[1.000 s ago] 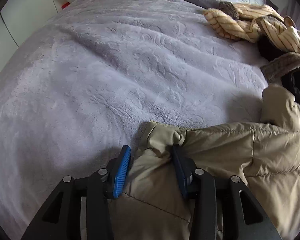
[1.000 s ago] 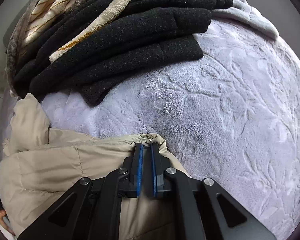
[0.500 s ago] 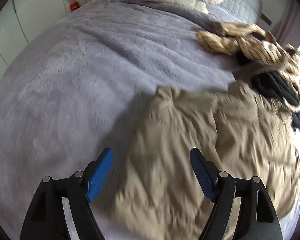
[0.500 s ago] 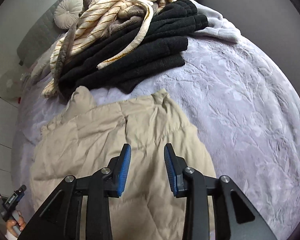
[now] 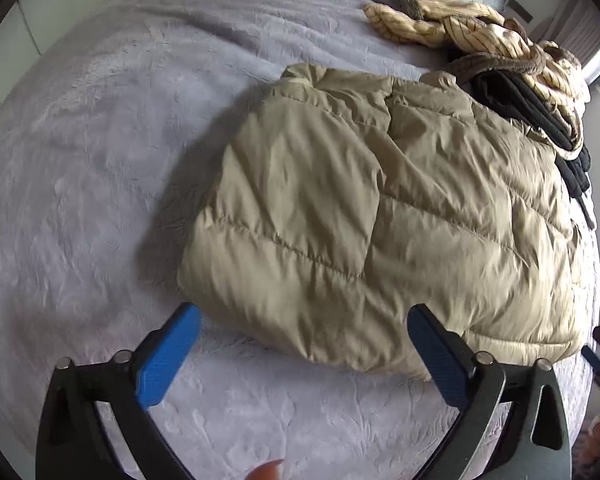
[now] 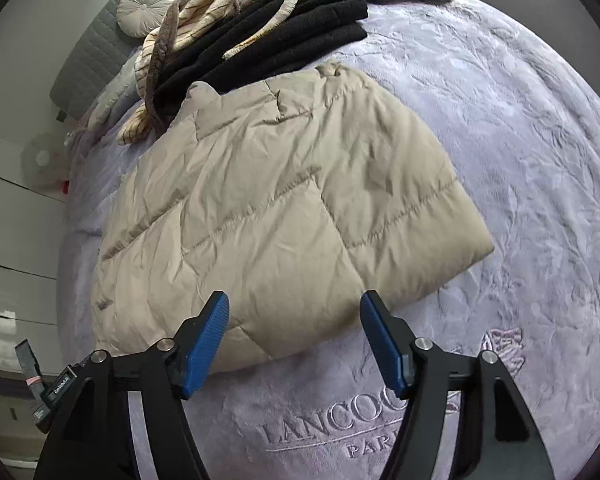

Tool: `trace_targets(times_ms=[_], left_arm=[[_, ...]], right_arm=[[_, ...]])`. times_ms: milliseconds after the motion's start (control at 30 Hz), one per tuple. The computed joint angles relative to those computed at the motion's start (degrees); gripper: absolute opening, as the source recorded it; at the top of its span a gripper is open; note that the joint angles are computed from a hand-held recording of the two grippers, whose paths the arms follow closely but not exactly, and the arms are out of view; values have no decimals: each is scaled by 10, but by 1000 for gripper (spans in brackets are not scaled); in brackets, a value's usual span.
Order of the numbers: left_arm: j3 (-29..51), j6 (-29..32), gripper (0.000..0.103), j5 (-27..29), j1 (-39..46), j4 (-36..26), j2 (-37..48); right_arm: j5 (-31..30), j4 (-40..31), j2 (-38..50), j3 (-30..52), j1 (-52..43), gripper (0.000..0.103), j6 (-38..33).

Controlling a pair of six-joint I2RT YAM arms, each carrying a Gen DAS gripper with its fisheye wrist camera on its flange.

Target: Fold large clothes

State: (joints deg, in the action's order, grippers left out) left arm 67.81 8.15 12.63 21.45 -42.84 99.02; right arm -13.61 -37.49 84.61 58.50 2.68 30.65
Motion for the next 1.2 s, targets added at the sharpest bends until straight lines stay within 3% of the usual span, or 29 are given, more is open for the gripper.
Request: trace_targets(times_ms=[133, 167, 367, 400, 433, 667, 933, 967, 1133, 1200], left_arm=[[-18, 7, 103, 3, 6, 1, -8], [-19, 7, 103, 6, 8, 0, -5], [-14, -6, 103, 31, 26, -11, 16], [-15, -8, 103, 30, 26, -11, 18], [-17, -8, 103, 27, 25, -10, 18], [-29, -11, 103, 20, 12, -7, 9], [-27, -19, 103, 51, 26, 5, 19], [-25, -17, 103, 68, 35, 4, 25], [12, -16, 103, 253, 110, -33, 111], [13, -29, 103, 280, 119, -15, 129]], right_arm=[[-41, 34, -13, -44, -18, 80, 31], [-52, 44, -13, -55, -25, 90, 43], [-119, 108, -18, -112, -63, 91, 81], [-126, 118, -21, -120, -66, 100, 86], [-137, 131, -22, -130, -70, 103, 95], [-215, 196, 7, -161, -92, 103, 135], [-252, 243, 34, -183, -108, 103, 162], [-255, 248, 34, -187, -111, 103, 163], [-284, 313, 39, -218, -123, 103, 189], [-298, 339, 41, -229, -128, 103, 197]])
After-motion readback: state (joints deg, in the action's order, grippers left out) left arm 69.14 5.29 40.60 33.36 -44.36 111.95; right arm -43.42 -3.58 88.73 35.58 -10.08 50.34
